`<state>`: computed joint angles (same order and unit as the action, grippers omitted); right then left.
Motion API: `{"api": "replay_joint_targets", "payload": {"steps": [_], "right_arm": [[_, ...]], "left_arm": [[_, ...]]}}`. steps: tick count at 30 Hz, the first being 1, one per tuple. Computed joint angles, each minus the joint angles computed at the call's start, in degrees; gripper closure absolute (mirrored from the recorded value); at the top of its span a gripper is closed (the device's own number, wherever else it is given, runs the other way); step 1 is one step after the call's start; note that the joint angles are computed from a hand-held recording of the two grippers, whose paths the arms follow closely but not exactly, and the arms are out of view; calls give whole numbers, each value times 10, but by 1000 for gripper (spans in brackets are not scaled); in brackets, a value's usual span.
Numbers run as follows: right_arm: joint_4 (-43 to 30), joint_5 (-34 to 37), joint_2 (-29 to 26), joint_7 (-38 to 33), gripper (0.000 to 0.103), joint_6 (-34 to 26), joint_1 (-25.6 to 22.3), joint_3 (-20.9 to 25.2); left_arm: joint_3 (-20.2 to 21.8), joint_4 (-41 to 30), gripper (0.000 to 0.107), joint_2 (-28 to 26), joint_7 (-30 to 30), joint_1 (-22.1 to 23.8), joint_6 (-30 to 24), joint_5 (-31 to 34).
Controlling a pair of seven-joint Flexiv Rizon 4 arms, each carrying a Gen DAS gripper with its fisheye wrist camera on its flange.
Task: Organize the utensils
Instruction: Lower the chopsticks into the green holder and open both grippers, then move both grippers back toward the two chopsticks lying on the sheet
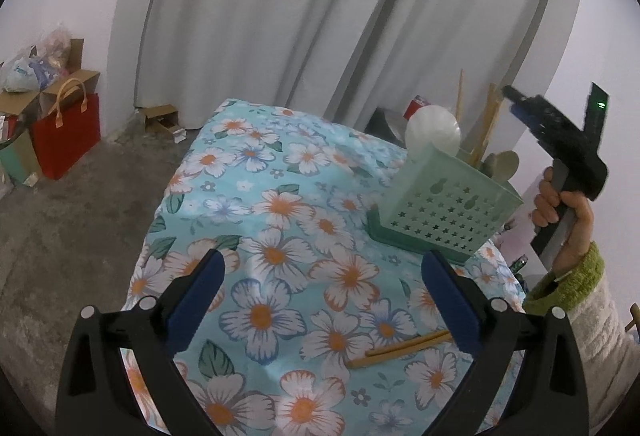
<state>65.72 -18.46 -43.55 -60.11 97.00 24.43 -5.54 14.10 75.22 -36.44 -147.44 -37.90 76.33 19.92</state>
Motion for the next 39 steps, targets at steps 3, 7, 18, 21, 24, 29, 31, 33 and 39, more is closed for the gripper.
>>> {"api": "replay_joint_targets", "payload": {"steps": [3, 7, 18, 21, 24, 29, 31, 33, 39], "right_arm": [[50, 21, 31, 13, 43, 33, 22, -36], [125, 53, 75, 16, 39, 59, 71, -95], [341, 67, 190, -26, 26, 14, 129, -98], [379, 50, 202, -3, 26, -16, 125, -86], [409, 32, 211, 15, 26, -32, 117, -69], [435, 13, 214, 38, 26, -55, 82, -10], [448, -4, 216, 50, 26, -55, 85, -7], [456, -25, 216, 63, 26, -54, 90, -12], [459, -41, 212, 72, 26, -60, 52, 32]], "left_arm": [[-6, -2, 10, -1, 3, 1, 5, -2], [-13, -11, 10, -7, 18, 1, 4, -8], [-61, -35, 9, -36, 66, 13, -14, -59], [-63, -41, 9, -45, 73, 9, -23, -76], [-59, -43, 9, -51, 67, 3, -24, -83], [-32, -63, 9, -62, 38, -16, -54, -74], [-41, -68, 9, -67, 45, -9, -62, -71], [-56, -67, 9, -69, 54, 0, -64, -76], [-86, -54, 9, -72, 79, 16, -61, -109]]}}
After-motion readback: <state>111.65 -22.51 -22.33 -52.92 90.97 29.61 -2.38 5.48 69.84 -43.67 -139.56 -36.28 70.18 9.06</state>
